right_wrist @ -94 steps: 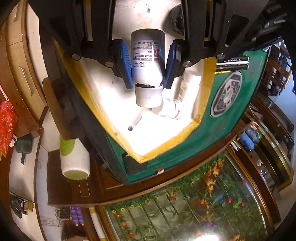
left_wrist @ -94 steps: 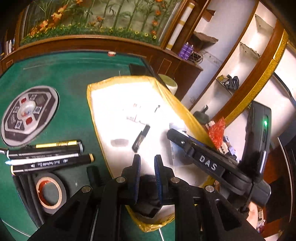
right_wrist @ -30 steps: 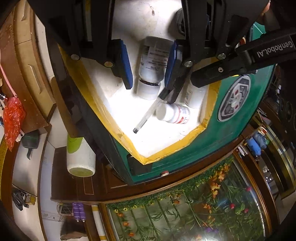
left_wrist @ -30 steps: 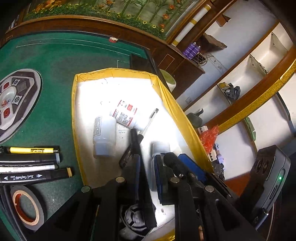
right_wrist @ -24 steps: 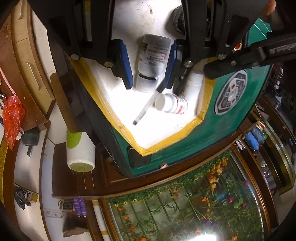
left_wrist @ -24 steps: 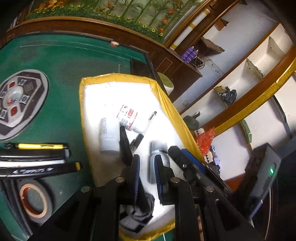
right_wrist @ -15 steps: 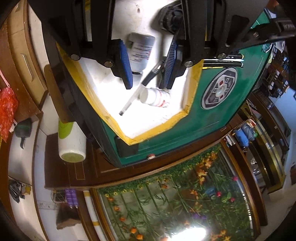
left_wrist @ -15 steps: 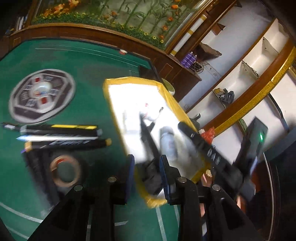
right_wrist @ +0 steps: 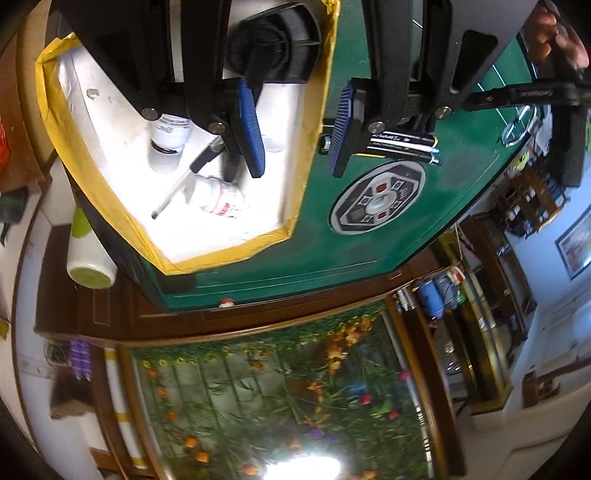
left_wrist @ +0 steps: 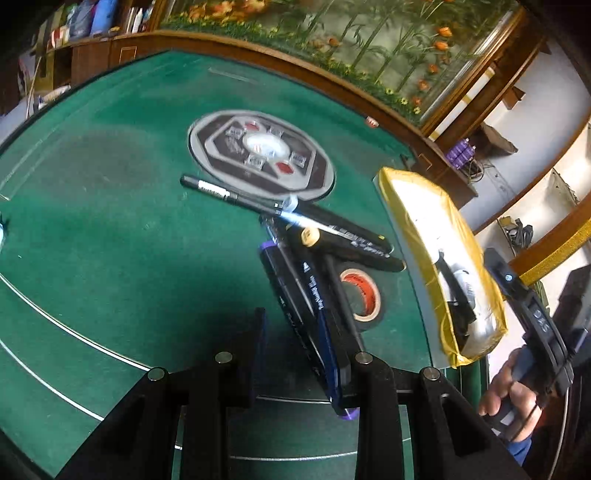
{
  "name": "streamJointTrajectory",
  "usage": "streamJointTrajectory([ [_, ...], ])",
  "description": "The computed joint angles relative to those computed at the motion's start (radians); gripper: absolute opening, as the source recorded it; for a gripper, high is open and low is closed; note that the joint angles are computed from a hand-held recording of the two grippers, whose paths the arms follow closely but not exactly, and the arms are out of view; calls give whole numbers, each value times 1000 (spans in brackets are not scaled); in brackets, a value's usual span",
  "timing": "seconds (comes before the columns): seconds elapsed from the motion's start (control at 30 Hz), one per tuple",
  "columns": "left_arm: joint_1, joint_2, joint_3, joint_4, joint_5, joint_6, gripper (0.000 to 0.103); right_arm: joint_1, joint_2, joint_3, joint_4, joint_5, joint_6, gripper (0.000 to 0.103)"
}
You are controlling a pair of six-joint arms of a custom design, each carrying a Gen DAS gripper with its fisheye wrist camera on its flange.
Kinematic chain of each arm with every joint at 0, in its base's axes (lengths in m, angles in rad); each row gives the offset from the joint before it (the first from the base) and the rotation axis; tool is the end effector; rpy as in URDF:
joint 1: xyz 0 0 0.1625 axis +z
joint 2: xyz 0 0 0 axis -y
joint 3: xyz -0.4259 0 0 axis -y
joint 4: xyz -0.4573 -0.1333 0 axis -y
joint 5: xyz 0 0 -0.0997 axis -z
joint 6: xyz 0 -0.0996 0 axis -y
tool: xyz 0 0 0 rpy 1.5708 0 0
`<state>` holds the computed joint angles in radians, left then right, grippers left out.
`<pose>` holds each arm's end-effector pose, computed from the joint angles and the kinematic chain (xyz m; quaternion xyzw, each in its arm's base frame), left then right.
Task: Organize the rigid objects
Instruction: 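Grasp black electrical tape roll with right tool while left tool grasps black marker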
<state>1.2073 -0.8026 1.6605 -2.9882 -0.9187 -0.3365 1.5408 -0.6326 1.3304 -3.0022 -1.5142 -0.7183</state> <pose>-0.0755 -0.7433 0.1087 -0.0761 0.9116 -0.3513 0.1995 0.1138 -0.8383 0.1134 0.3244 -0.8750 0.3433 0.1064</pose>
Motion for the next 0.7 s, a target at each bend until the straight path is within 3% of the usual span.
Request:
streamJointTrajectory([
  [0.17,4,39,-54,34,19,4,28,0,1,-2,11,1,-4,35],
  [0.37,2,84,-109,63,101,52,28,0,-7,8,51,22,-33,37],
  [0.53,0,69,-92,74,158,88,26,11,-16,9,213,39,-100,46],
  [0.63,5,41,-54,59,164,93,19,33,-17,33,255,-4,-191,51],
  [0.7,11,19,-24,34,151,109,16,55,-7,44,267,-79,-242,52],
])
